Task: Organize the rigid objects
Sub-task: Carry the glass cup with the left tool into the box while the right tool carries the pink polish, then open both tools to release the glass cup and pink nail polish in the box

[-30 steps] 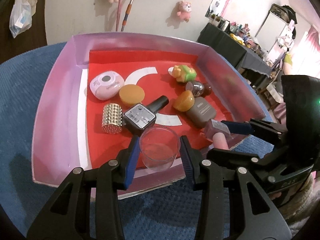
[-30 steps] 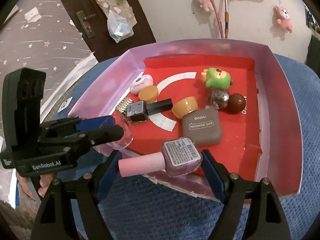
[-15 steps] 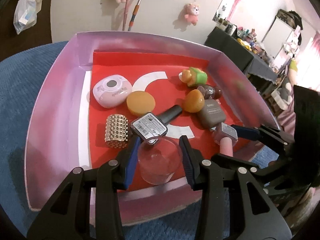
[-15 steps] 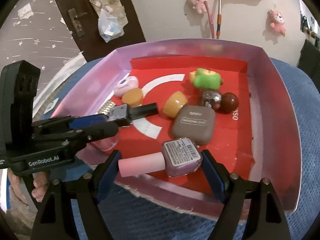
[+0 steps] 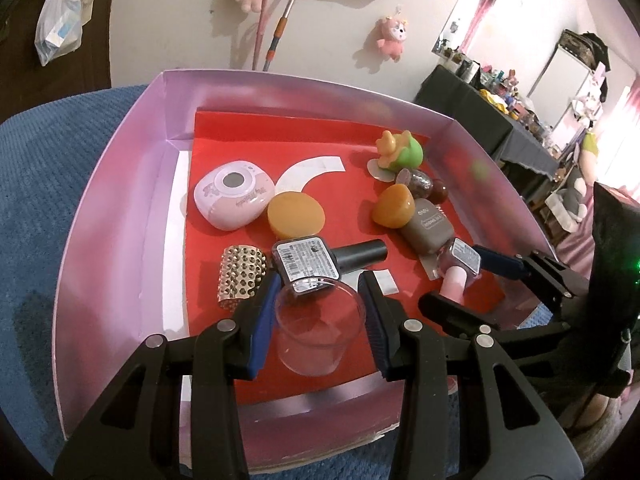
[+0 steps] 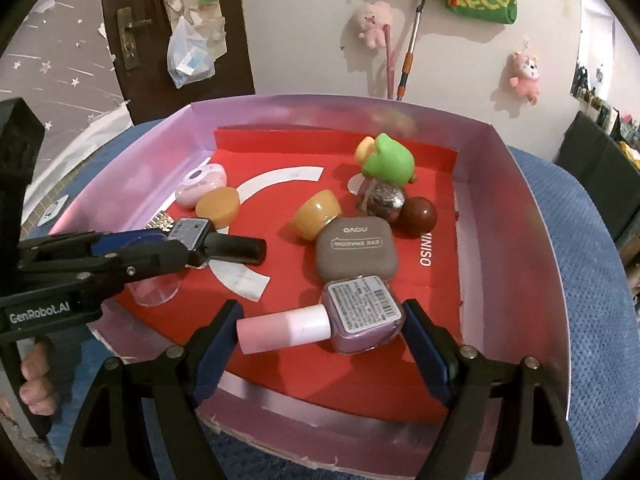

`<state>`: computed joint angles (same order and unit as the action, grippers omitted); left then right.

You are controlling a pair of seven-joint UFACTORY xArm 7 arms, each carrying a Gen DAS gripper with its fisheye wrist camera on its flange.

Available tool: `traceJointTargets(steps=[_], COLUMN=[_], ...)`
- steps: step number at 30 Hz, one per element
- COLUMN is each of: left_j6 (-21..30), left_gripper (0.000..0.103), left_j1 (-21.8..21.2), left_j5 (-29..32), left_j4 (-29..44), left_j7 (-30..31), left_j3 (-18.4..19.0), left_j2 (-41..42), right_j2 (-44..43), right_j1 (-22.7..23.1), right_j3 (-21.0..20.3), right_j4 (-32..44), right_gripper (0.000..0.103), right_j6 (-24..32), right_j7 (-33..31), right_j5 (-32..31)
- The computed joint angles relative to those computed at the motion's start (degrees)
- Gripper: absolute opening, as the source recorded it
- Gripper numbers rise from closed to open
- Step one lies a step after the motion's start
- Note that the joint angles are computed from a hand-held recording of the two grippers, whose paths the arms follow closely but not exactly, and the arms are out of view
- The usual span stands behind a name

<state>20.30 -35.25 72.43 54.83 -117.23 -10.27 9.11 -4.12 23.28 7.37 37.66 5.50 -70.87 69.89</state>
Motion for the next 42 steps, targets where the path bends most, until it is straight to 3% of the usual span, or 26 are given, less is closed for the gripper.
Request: traceJointTargets(steps=[10,16,26,29,34,38,41,42], left_j6=[-0.1,3.5,7.7,9.8,12.4,13.4,15.6,17.1], left_gripper=[0.039,0.039,0.041,0.057,0.061,0.067,0.073,0.08], left_j1=[0.1,-0.8,-1.3,-1.6,-1.8,-2.0,-2.5,-2.8], left_j5=[-0.8,-4.8,-6.1,-6.1,-6.0,-5.6,-5.8,-6.1], left_j4=[0.1,0.8,-0.3,-0.4,-0.7,-1.2,-1.0,-0.8], left_j7=[0.6,5.1,5.4,5.2,4.7,4.1,4.4,4.8], left_j3=[0.1,-0.3,-1.5,-2.3,-3.6,-4.5,-5.5,-5.9], left_j2=[0.1,0.3,-2.0,-2.8,-4.0,-5.0,-5.6,-5.8], right_j2=[0.8,0.7,-0.2,-1.1,-2.7,-4.6,-6.2,-6.8], right_j1=[0.2,0.3,0.6,0.9,1.8,3.3,3.8,3.9], right_j3=[0.6,0.5,0.3,0.1,-0.4,-0.9,-1.0,-1.1], right_j4=[-0.1,-0.2,-0.6,-1.2,-2.1,-2.7,-3.3,-3.5], right_gripper=[0.082,0.082,0.082,0.082,0.082,0.089,0.089,0.089], right_j6=[-1.7,-1.6,-1.0,-0.9,-0.8,-1.8,-2.2,-2.0], right_j7=[0.5,1.1,-1.4,-2.0,-3.0,-7.6,-9.6,-10.0], right_j5=[-0.9,-1.4,1.5,2.2,3.7,8.7,10.9,11.5])
